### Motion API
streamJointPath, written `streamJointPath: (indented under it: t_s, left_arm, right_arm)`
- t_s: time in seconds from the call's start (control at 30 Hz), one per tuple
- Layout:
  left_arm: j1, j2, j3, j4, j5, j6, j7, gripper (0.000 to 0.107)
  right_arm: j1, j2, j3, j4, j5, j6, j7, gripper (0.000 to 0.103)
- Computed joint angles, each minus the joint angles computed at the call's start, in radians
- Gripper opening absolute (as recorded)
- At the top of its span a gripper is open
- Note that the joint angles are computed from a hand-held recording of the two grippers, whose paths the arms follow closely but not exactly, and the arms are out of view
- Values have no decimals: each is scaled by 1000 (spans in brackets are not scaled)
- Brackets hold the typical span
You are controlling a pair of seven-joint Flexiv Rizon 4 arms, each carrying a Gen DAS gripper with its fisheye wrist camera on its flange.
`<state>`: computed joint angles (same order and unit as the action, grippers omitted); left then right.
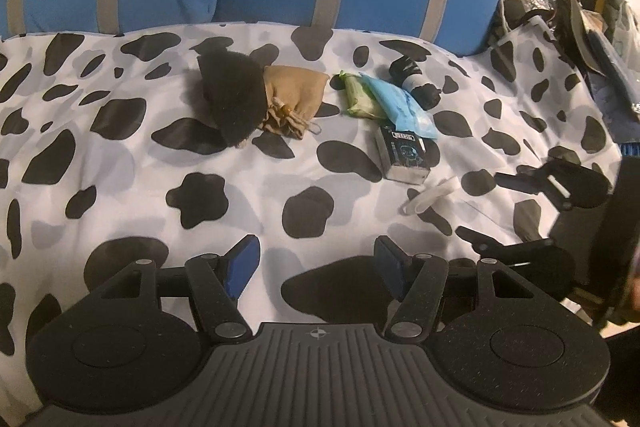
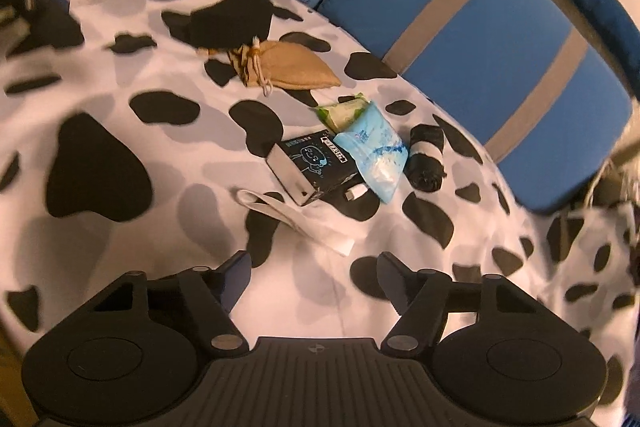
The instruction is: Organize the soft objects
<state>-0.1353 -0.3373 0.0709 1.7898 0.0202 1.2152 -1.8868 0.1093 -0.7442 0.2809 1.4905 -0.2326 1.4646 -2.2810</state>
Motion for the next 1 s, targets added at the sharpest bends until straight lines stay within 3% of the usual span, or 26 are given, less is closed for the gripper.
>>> streamJointPath:
  t_s: [0.17,0.33,0.47,0.73,0.8,1.0]
  left_arm:
    - [20,-15,-12,-16,-26,-10,32,62]
    - [23,-33,-2,-45,-24,-23,41,62]
    - [25,-46,6,-64,-21,-31,39,62]
    - [31,-60,19,-80,-12,-46,29,62]
    - [29,-63,26,-84,-2,-45,20,62]
    - [25,-79,45,-96,28,-28,-17,62]
  right_arm:
    - [42,-47,-60,-22,-66,58,-28,55]
    - [17,-82,-19,-35,-114,96,-95,48]
    - [10,-102,-4,-40,-151,119,-143,31]
    - [2,-128,3,-32,-220,168,-215,17]
    - [-7,-131,18,-35,-228,153,-225,8]
    - [-41,-110,71,-17,-217,151,-265,4]
